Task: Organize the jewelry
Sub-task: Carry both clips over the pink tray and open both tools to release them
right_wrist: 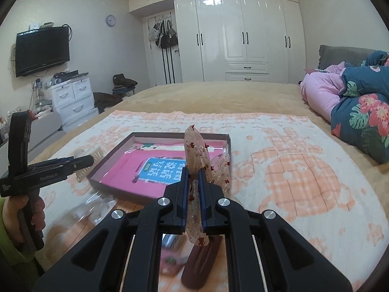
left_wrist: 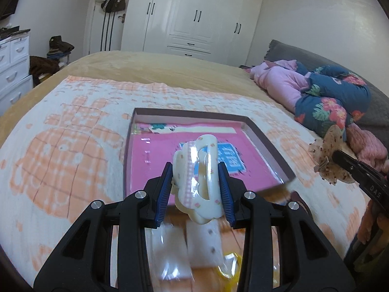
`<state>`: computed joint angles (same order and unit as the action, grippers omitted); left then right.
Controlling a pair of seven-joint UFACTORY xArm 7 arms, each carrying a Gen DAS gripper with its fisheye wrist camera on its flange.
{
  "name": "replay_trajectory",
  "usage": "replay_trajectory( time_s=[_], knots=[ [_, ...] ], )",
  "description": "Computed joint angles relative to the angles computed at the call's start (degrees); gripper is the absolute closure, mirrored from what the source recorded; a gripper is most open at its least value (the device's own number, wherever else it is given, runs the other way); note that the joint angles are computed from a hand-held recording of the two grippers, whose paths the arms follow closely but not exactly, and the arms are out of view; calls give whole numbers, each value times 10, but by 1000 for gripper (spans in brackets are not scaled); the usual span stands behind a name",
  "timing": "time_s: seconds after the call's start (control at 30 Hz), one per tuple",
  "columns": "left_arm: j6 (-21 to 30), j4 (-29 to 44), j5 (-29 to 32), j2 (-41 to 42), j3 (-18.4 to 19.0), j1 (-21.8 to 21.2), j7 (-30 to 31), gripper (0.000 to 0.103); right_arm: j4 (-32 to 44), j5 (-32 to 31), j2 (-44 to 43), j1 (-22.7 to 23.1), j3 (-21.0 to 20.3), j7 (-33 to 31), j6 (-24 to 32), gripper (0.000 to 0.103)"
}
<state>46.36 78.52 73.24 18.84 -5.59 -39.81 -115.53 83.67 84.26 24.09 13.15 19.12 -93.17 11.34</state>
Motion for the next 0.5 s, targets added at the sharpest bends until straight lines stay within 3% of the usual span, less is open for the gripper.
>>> replay_trajectory(
  time_s=[0.2, 0.5],
  knots=[
    [-26, 12, -8, 15, 15, 25, 21, 74, 77, -147, 69, 40, -19, 124, -26, 94],
    [-54, 28, -27, 38, 35, 35, 38, 74, 179, -350, 161, 110, -89, 331, -9, 94]
  ],
)
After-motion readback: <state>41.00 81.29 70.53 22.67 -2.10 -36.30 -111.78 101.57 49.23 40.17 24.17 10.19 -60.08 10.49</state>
